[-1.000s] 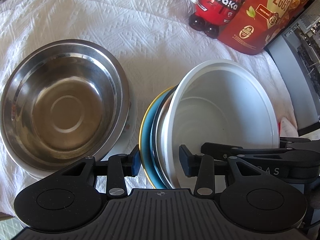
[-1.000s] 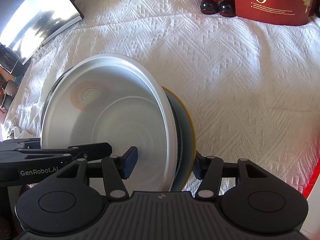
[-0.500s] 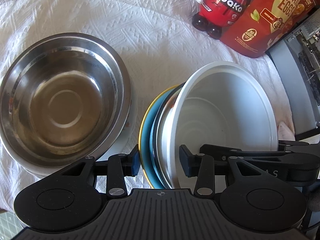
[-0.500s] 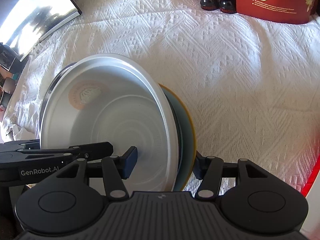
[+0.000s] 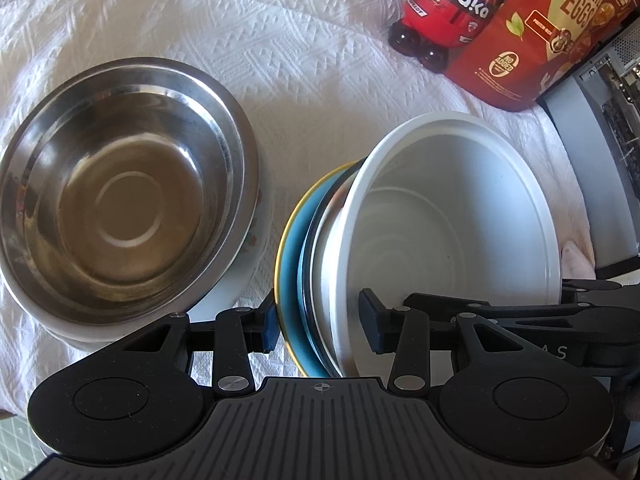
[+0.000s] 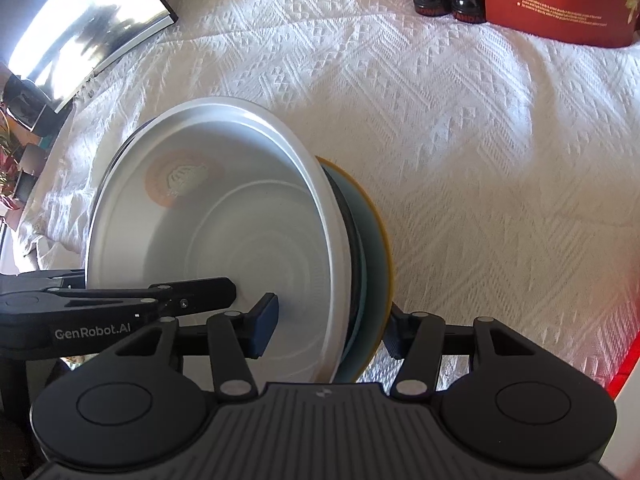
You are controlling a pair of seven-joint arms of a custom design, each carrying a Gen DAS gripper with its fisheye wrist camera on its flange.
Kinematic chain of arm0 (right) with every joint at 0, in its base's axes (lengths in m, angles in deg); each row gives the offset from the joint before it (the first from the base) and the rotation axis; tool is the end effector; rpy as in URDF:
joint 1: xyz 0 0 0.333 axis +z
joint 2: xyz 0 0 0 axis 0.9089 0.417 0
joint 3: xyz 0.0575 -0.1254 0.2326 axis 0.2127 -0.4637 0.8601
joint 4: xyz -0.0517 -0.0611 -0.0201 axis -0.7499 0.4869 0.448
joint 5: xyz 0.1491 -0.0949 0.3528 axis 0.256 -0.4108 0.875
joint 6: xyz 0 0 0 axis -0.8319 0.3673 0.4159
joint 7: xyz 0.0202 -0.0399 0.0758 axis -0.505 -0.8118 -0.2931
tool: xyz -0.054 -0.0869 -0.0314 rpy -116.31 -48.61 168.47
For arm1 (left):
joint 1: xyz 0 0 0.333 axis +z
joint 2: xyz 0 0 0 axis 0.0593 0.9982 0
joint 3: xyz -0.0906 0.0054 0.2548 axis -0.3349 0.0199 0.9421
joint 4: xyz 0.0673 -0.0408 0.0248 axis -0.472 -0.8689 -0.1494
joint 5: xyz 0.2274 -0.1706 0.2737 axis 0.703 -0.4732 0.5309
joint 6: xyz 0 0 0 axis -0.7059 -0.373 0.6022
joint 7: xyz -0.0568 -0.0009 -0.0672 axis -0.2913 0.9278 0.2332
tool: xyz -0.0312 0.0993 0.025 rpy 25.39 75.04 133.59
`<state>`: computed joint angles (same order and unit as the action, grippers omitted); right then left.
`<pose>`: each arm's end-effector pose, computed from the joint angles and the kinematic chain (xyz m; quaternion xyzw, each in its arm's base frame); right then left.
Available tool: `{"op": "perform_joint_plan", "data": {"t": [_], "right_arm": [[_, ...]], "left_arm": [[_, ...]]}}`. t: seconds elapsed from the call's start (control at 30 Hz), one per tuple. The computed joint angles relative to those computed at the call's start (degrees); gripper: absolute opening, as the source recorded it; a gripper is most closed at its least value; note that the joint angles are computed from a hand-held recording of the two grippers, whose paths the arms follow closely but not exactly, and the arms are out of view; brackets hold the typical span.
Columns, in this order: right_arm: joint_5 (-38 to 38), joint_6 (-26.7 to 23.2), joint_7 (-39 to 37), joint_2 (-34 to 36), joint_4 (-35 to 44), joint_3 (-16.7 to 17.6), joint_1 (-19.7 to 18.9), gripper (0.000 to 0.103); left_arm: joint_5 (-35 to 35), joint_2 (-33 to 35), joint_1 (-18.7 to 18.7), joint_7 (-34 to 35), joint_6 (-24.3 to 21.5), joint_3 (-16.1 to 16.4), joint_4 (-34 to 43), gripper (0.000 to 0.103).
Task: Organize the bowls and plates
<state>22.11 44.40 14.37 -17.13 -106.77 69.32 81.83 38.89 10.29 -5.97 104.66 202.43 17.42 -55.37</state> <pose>0.5804 0.2701 0.4037 -0.7795 0.5671 0.1049 0.2447 0.5057 -0.1670 0.4169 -0.7478 0.6282 -0.2147 0.0055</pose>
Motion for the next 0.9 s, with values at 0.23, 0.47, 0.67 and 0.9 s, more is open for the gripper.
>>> {"op": "perform_joint_plan", "data": {"t": [0.23,0.47,0.67,0.9], "right_arm": [[3.0,-1.8,-2.1,0.5,0.6,0.2,-1.1,0.054],[2.6,-2.2,-1.4,0.7,0.9,0.0,-1.0,0.054],[2.7,-3.5,-0.8,0.7,1.1,-0.3,-1.4,0.054],[1.5,-3.7,-0.1,-0.2,0.4,-0.7,-1.4,0.054]], "left_arm": [[1.5,0.0,0.0,-0.4,-0.5,-0.3,0.2,0.045],[1.8,-0.9,-0.3,-0.4,-0.5,-0.4,-0.6,0.045],[-0.1,-1.3,-1.0,1.5,-0.6,-0.1,-1.0,0.045],[-0.7,-1.2,-1.3,2.0,-0.9,-0.3,-1.0,0.045]]}}
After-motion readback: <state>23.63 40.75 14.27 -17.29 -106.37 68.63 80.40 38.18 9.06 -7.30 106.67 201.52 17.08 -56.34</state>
